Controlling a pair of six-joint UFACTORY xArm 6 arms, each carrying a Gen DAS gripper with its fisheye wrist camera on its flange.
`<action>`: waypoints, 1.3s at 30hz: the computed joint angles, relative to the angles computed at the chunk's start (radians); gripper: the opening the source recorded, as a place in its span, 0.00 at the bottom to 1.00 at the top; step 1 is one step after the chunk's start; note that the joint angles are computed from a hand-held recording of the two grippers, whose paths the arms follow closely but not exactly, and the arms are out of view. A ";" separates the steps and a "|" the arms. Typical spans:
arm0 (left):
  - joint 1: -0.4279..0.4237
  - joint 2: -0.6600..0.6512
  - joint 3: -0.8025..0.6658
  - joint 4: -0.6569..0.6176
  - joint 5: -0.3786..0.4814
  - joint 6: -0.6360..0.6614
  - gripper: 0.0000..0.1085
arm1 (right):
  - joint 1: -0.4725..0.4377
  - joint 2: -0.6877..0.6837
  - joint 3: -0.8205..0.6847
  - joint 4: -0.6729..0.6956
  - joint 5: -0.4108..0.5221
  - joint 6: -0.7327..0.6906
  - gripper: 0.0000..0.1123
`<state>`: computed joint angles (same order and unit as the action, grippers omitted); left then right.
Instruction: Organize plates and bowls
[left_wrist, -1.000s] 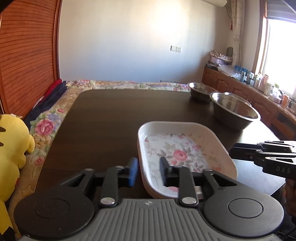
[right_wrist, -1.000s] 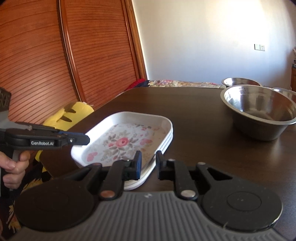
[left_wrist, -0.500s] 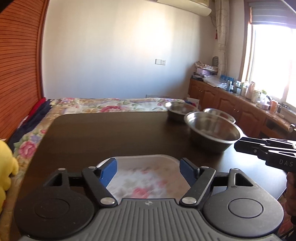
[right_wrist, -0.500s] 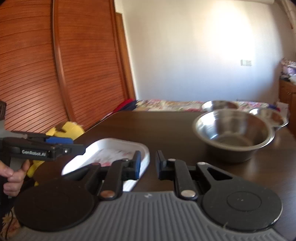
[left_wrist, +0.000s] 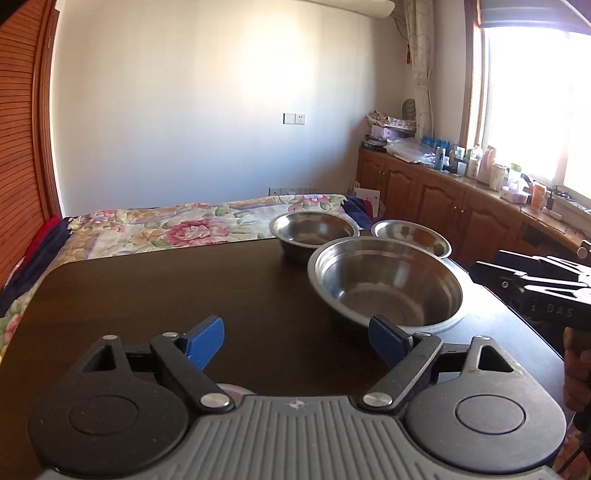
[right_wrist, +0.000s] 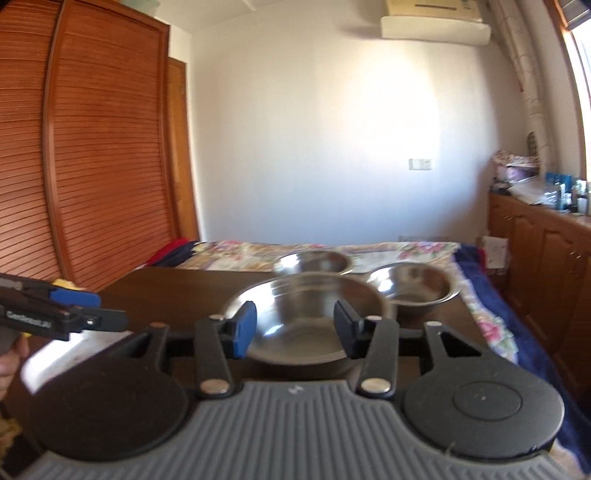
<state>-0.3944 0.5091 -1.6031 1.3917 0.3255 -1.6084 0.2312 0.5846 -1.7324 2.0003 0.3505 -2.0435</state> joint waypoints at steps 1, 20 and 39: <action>-0.003 0.022 -0.029 -0.030 0.005 0.037 0.81 | -0.006 0.022 -0.028 -0.003 -0.004 0.001 0.50; -0.008 0.278 -0.362 -0.481 0.042 0.468 0.82 | -0.053 0.363 -0.463 -0.527 0.072 0.561 0.56; -0.014 0.388 -0.505 -0.745 0.097 0.680 0.29 | -0.081 0.474 -0.629 -0.745 0.180 0.824 0.40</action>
